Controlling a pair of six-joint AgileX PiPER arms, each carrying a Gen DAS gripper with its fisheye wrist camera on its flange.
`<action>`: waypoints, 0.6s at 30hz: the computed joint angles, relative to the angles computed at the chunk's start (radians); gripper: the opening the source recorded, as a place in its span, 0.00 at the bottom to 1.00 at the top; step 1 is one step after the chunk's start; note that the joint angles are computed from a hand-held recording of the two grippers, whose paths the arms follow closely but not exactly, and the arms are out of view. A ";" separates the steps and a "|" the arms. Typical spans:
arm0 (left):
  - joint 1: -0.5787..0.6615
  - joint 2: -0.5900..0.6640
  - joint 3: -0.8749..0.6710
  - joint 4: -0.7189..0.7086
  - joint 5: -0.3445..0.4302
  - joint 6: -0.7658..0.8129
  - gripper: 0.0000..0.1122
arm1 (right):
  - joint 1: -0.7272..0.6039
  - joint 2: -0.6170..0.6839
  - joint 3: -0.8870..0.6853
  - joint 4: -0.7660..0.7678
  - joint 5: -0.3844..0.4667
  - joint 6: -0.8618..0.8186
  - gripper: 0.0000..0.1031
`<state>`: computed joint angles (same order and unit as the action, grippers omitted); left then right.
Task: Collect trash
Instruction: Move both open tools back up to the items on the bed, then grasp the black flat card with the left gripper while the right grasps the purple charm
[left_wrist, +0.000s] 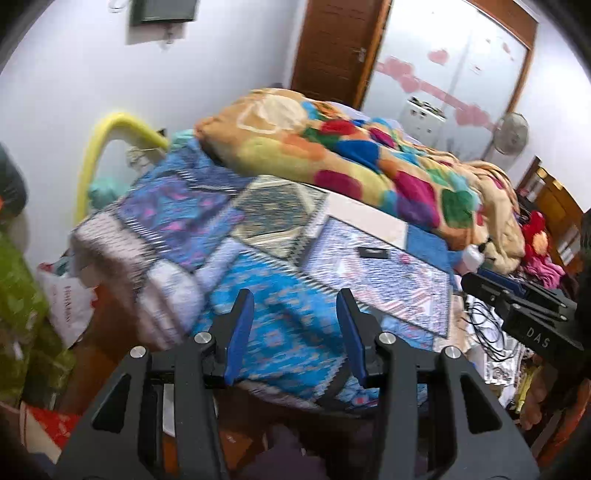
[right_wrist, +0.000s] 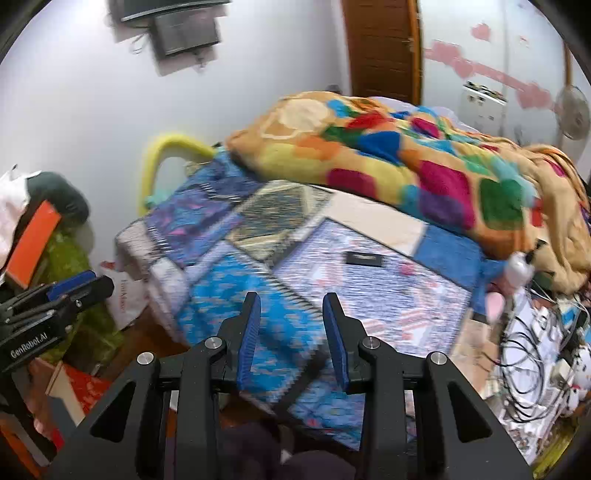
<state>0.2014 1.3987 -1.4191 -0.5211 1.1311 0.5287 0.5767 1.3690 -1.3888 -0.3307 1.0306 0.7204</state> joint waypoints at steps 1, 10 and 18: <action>-0.036 0.010 -0.004 0.010 -0.012 -0.020 0.41 | -0.026 -0.012 0.019 0.004 -0.003 -0.013 0.31; -0.301 0.242 -0.139 0.095 -0.085 -0.160 0.41 | -0.325 -0.022 0.176 0.171 -0.133 -0.252 0.31; -0.419 0.493 -0.313 0.137 -0.098 -0.164 0.41 | -0.476 0.148 0.217 0.362 -0.270 -0.499 0.32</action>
<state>-0.2178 1.8917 -1.7317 -0.3837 1.0330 0.3646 0.1005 1.5173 -1.1718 0.0313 0.7606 0.2214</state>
